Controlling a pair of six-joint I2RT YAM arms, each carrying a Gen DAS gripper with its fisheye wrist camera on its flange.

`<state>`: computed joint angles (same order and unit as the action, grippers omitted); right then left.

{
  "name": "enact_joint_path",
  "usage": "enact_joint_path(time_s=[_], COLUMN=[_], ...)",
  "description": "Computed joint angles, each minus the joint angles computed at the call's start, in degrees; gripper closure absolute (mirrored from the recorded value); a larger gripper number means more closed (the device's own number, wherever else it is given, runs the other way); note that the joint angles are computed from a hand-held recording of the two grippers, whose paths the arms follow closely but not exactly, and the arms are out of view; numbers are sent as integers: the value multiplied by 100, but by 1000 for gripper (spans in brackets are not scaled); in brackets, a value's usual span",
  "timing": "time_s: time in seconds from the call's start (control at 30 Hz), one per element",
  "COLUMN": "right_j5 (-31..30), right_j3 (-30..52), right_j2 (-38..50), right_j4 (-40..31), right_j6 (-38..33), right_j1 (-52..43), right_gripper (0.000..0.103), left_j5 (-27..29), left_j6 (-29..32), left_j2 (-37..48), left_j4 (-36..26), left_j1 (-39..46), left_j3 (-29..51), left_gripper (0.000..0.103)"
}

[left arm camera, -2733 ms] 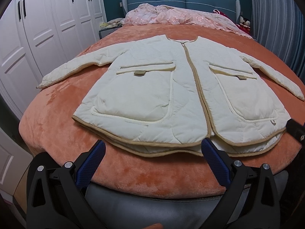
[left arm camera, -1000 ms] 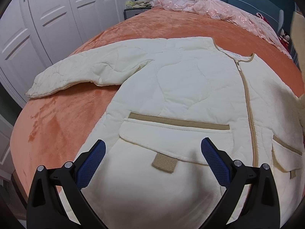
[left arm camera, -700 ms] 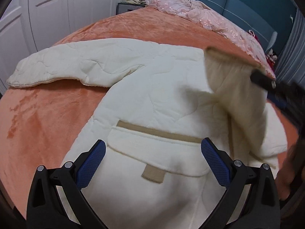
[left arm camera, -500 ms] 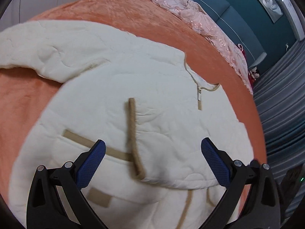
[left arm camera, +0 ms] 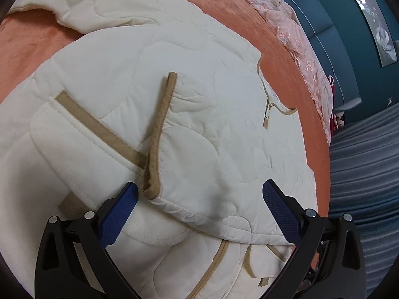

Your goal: Fold large clothes

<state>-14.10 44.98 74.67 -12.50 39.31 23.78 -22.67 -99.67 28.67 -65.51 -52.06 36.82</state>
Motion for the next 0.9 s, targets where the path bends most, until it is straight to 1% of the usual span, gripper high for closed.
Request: enact_joint_path(time_s=[0.03,0.07,0.1,0.13,0.17,0.2,0.27,0.3,0.37,0.43,0.47,0.5,0.57,0.6,0.63,0.67,0.73,0.77,0.87,0.9], right_j5=[-48,-118,-94,-81,-33,41,140,213,629,1047,1193,1248,1134,1079,1014,877,511,398,-164,-237], right_j3=[46,33,78,138,306,534,769,861,1241,1598,1713,1830,1975,1935,1772,1563,1159,887,447,371], right_j2=[84,114,191,268,394,540,556,522,635,998,1229,1529,2065,2193,2162,2022,1666,1435,1088,1051], right_j4=[50,117,192,245,190,88,243,313,221,-10,-131,-247,-463,-485,-340,-166,55,219,519,599], right_j6=[47,74,134,135,70,-37,-151,-275,-714,-1124,-1249,-1306,-1233,-1203,-1145,-1074,-894,-740,-338,-173], right_j1=[-47,-133,-146,-147,-117,-57,120,240,685,1106,1254,1357,1422,1432,1427,1382,1157,1010,406,225], right_gripper=[39,40,47,56,81,93,94,94,94,94,94,94,93,91,90,88,77,67,66,66], left_j5=[346,669,937,1169,1309,1278,953,937,909,655,603,681,1012,1079,1016,891,684,627,488,425], left_j6=[610,1181,1719,2281,2788,3229,4184,4657,5476,6049,6266,6437,6690,6772,6813,6797,6727,6696,6644,6586], left_j2=[16,178,322,538,596,674,867,901,1038,1174,1189,1185,1270,1247,1222,1142,880,831,804,772], left_j4=[310,516,632,740,842,847,707,688,631,586,626,728,1003,1129,1273,1395,1466,1477,1609,1614], left_j1=[492,951,1336,1744,2130,2404,2840,3157,3744,4049,4217,4447,4925,5042,5030,4924,4731,4674,4540,4464], left_j3=[-50,-9,64,188,320,530,1149,1401,1762,1712,1492,1166,500,199,-26,-228,-481,-527,-656,-681], left_gripper=[23,36,72,91,92,96,97,97,97,97,97,97,97,97,97,96,96,96,95,95])
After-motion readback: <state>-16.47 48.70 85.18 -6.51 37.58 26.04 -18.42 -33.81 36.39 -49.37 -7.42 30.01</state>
